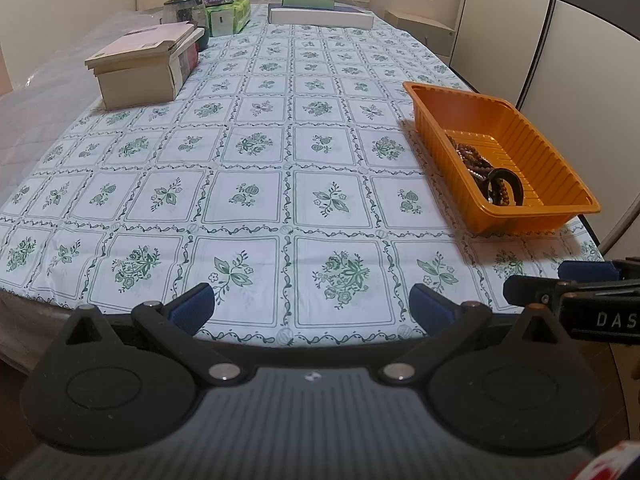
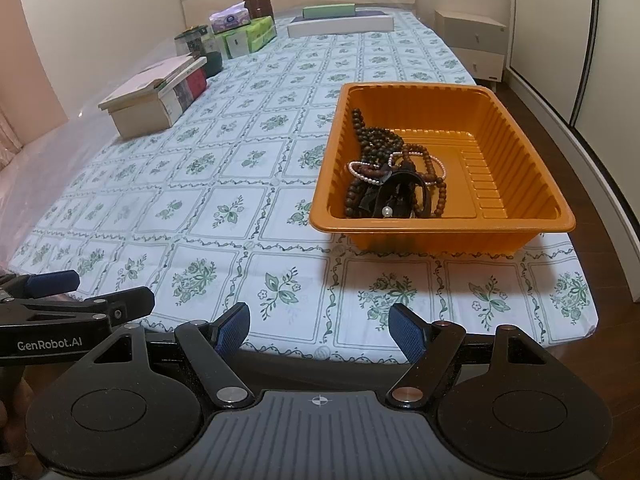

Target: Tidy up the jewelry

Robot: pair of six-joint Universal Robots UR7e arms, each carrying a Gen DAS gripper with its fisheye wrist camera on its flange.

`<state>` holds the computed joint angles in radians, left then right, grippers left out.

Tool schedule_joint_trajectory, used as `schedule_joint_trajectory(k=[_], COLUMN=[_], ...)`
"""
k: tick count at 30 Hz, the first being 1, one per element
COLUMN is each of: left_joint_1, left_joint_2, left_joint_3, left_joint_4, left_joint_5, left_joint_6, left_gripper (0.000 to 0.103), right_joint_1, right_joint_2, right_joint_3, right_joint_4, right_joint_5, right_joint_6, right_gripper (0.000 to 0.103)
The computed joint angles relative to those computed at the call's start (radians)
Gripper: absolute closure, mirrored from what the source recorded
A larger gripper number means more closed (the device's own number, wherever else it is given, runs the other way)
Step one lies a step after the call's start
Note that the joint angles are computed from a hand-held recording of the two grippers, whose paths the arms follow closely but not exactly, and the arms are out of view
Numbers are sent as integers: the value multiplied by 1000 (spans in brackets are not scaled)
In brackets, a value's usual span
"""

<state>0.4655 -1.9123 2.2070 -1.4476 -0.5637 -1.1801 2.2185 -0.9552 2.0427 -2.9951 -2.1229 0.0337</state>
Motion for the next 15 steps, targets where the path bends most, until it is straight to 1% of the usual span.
schedule_joint_trajectory(k=[15], left_joint_1=[-2], left_joint_2=[1], left_joint_3=[1], left_joint_4=[-1], left_joint_5=[0], left_joint_6=[0], left_gripper=[0], right_joint_1=[-2], right_joint_2=[1], right_joint_3=[1], right_joint_4=[-5], right_joint_5=[-2], right_joint_6=[-1], right_gripper=[27])
